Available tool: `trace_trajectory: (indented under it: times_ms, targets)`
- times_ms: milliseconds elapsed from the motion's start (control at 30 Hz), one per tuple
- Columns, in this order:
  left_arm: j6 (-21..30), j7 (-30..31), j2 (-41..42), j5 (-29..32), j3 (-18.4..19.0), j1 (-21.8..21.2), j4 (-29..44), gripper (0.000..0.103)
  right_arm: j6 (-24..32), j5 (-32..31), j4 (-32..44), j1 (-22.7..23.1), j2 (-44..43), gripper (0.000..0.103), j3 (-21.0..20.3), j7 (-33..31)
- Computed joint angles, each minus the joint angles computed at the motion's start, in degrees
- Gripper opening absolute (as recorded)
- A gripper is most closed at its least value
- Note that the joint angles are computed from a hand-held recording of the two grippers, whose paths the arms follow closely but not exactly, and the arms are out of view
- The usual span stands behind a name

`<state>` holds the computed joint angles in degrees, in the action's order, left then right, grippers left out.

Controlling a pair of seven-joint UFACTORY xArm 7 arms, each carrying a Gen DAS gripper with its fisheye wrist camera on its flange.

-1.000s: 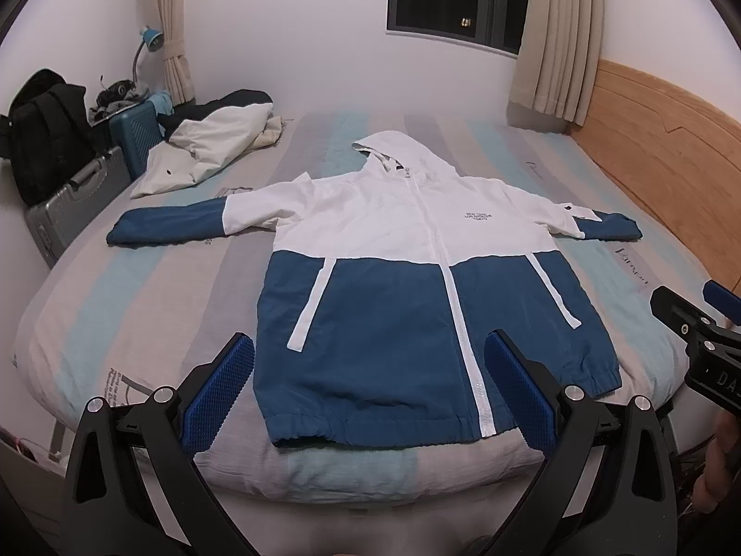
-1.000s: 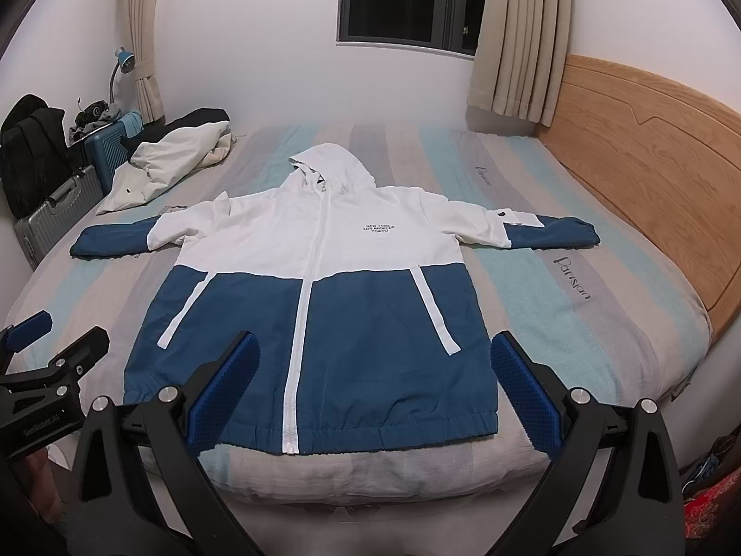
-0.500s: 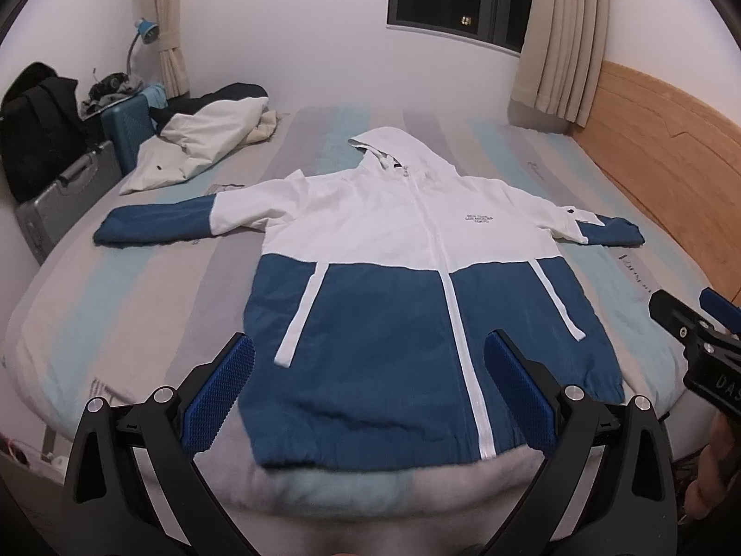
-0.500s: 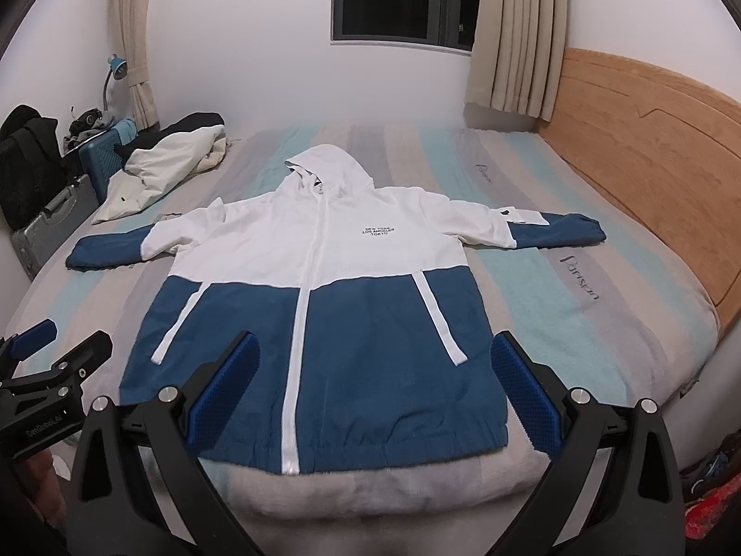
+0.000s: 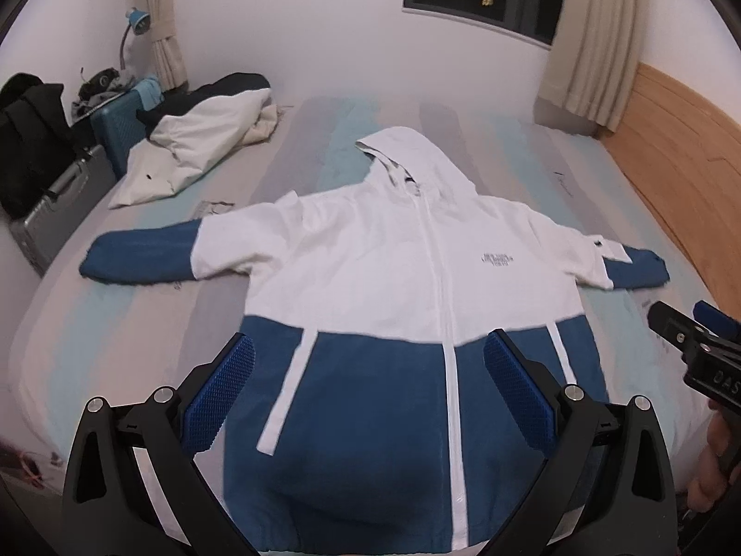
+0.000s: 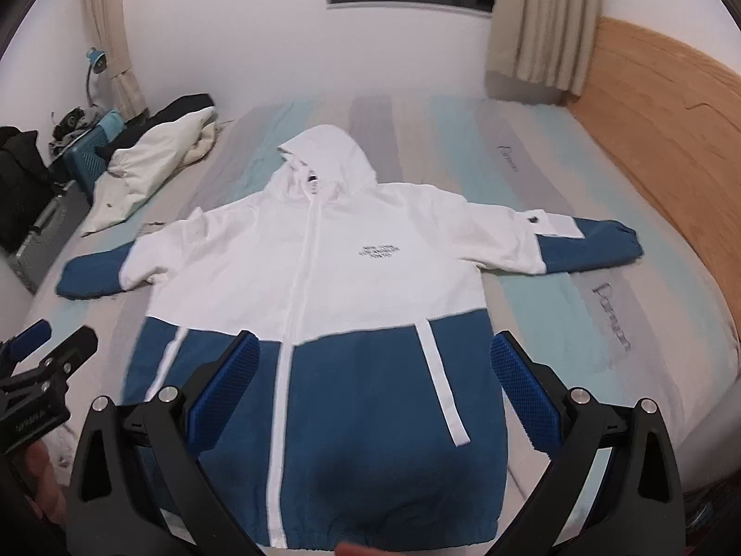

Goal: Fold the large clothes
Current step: 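Reach the right tool to the blue sleeve cuff and grasp it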

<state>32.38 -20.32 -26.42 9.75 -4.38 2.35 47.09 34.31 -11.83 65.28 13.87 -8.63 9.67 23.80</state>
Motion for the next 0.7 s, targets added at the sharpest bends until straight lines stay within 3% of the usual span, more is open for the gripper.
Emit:
trace_trajectory:
  times_ms: [133,300,433,700]
  targets:
    - [7.1,1.2,6.0,-4.0,1.7,-1.4,10.4,0.097,6.3,8.3,10.8,0.5,5.7,0.096,-2.1,-7.8]
    - [10.8,0.7,16.0,-3.3,2.3,-1.1,21.7,0.097,14.7,6.9,27.4,0.8,17.4,0.096,-2.7,-11.3]
    - [9.9,2.6,26.4,-3.3,3.8,-1.1,30.5,0.097,19.3,4.7,41.7,2.3,29.5,0.096,-4.2,-12.3]
    - [6.3,7.9,48.5,-5.9,6.0,-0.2,47.0,0.097,19.2,3.3,66.2,2.9,53.9,0.096,-9.1,-13.6]
